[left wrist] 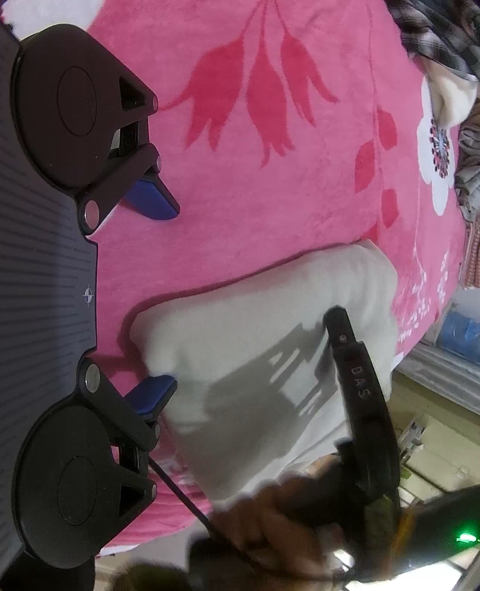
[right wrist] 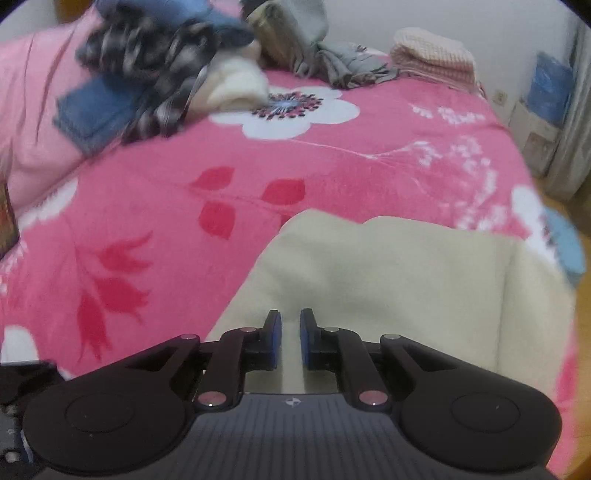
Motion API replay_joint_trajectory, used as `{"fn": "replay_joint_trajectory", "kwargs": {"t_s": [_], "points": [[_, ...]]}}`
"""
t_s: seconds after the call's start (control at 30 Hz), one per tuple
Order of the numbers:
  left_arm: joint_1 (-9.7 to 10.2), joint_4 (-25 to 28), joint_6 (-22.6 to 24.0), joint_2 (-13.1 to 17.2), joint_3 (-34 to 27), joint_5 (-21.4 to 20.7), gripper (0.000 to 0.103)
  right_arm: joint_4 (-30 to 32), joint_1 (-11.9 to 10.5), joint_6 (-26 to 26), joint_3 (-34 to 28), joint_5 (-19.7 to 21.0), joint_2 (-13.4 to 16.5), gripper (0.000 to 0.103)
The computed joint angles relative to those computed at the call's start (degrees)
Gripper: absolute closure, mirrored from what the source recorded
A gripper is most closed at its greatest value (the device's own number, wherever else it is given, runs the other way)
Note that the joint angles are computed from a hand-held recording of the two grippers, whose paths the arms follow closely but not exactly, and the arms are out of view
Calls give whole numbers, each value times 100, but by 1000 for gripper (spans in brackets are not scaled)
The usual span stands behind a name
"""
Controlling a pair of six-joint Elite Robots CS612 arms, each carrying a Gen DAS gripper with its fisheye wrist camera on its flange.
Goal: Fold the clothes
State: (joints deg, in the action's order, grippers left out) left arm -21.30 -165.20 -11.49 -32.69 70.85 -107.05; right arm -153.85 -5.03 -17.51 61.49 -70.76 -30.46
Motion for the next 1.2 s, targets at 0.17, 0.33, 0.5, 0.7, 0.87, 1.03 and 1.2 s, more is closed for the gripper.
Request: {"fn": "replay_joint_trajectory", "kwargs": {"t_s": [0.17, 0.33, 0.5, 0.7, 0.87, 1.03, 1.2], "points": [[4, -37, 69, -21, 49, -18, 10, 164, 10, -47, 285, 94, -350, 92], [21, -61, 5, 7, 36, -59, 11, 225, 80, -502, 487, -230, -345, 96], [43, -74, 91, -23, 84, -147, 11, 336, 67, -367, 513, -134, -415, 95], [82, -27, 62, -46, 112, -328, 12, 390, -7, -322, 720, 156, -469, 97], [222, 137, -2, -128, 157, -762, 14, 311, -116, -106, 906, 564, -652, 95], [363, -114, -383, -184, 362, -880, 16, 616, -138, -463, 1232, 590, -837, 95], [305, -311, -348, -255, 420, -529, 17, 12, -169, 10, 1457, 686, -853, 95]]}}
